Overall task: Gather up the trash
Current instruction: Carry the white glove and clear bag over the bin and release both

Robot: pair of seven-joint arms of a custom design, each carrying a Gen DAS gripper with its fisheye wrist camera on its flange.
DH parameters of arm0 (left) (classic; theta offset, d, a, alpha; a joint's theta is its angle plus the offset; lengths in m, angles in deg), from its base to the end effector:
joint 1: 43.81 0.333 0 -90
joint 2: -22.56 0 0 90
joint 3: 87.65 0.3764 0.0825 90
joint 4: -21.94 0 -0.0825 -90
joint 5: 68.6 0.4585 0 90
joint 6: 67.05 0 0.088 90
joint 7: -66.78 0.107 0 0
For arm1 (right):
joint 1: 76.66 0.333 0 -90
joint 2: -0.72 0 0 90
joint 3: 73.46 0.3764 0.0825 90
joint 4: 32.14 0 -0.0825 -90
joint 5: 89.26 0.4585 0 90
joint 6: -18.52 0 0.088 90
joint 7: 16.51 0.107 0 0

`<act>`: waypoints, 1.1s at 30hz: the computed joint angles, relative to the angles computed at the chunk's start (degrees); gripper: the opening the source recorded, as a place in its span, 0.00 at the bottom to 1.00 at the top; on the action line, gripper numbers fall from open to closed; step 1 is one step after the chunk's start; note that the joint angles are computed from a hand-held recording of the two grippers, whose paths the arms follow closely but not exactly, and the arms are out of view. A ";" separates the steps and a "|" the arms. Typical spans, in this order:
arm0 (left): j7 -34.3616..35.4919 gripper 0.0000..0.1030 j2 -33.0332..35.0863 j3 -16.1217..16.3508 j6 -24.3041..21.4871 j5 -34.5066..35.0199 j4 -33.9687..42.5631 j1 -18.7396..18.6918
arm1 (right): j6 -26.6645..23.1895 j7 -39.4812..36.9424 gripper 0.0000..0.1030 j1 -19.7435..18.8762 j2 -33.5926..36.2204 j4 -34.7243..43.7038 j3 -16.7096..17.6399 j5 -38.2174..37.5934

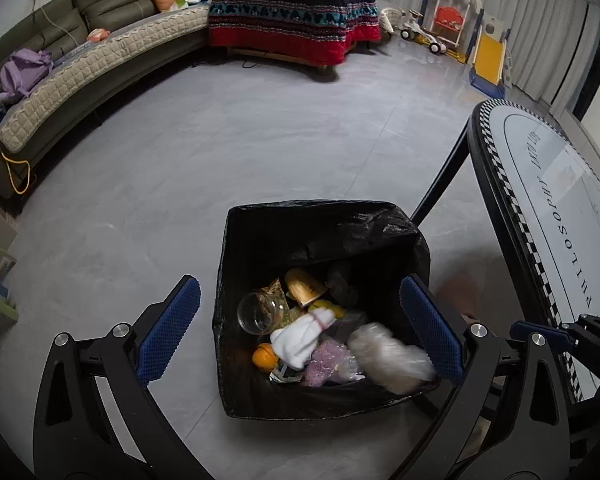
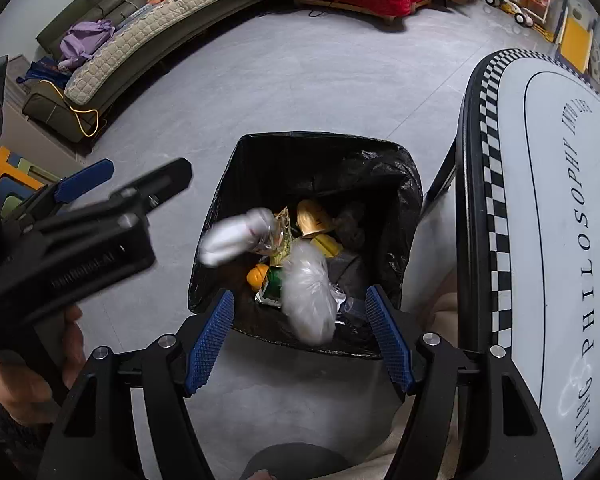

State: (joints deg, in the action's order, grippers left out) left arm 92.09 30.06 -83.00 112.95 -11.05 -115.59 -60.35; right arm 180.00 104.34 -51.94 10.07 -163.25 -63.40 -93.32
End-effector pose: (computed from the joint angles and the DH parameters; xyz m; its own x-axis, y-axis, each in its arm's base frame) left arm 0.5339 -0.1884 0.3058 -0.1056 -0.9925 0.0608 -0.8197 0.0523 -0.5703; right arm 0.5067 0.3548 0.3232 0.1498 -0.9739 -0.1707 -0.9436 -0.0892 -0.3188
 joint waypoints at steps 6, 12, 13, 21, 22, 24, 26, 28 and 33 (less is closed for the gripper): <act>2.27 0.94 0.52 1.97 1.19 -2.80 -0.25 -1.29 | 0.35 -0.35 0.67 -0.40 -0.09 -0.56 0.08 1.08; 2.67 0.94 0.29 4.08 1.34 -3.53 -0.31 -3.82 | 1.48 -1.97 0.67 -0.94 -1.06 -1.56 0.64 3.27; 1.87 0.94 0.13 4.51 1.23 -2.60 -0.23 -4.35 | 1.67 -2.18 0.67 -0.98 -1.24 -1.70 0.62 3.50; 8.86 0.94 -1.30 -0.78 0.90 -9.76 -0.47 -1.84 | 3.46 -3.87 0.67 -1.24 -4.69 -4.59 0.02 5.04; 8.66 0.94 -1.44 -0.66 0.79 -9.44 -0.24 -2.30 | 3.50 -3.48 0.67 -1.20 -5.36 -5.07 -0.31 4.55; 8.90 0.94 -1.61 -1.43 0.25 -9.75 0.32 -2.48 | 3.61 -3.13 0.67 -1.23 -6.57 -5.94 -0.80 4.08; 8.41 0.94 -1.65 -2.00 -0.05 -9.20 0.94 -2.75 | 3.75 -2.44 0.67 -1.38 -7.99 -7.00 -1.42 3.27; 8.74 0.94 -1.63 -3.20 -0.48 -9.52 1.64 -2.67 | 3.86 -2.10 0.67 -1.64 -9.27 -8.03 -1.99 2.90; 12.08 0.94 -1.13 -6.44 -1.30 -13.18 3.49 -2.84 | 3.98 0.90 0.68 -2.87 -12.88 -11.19 -3.45 -0.55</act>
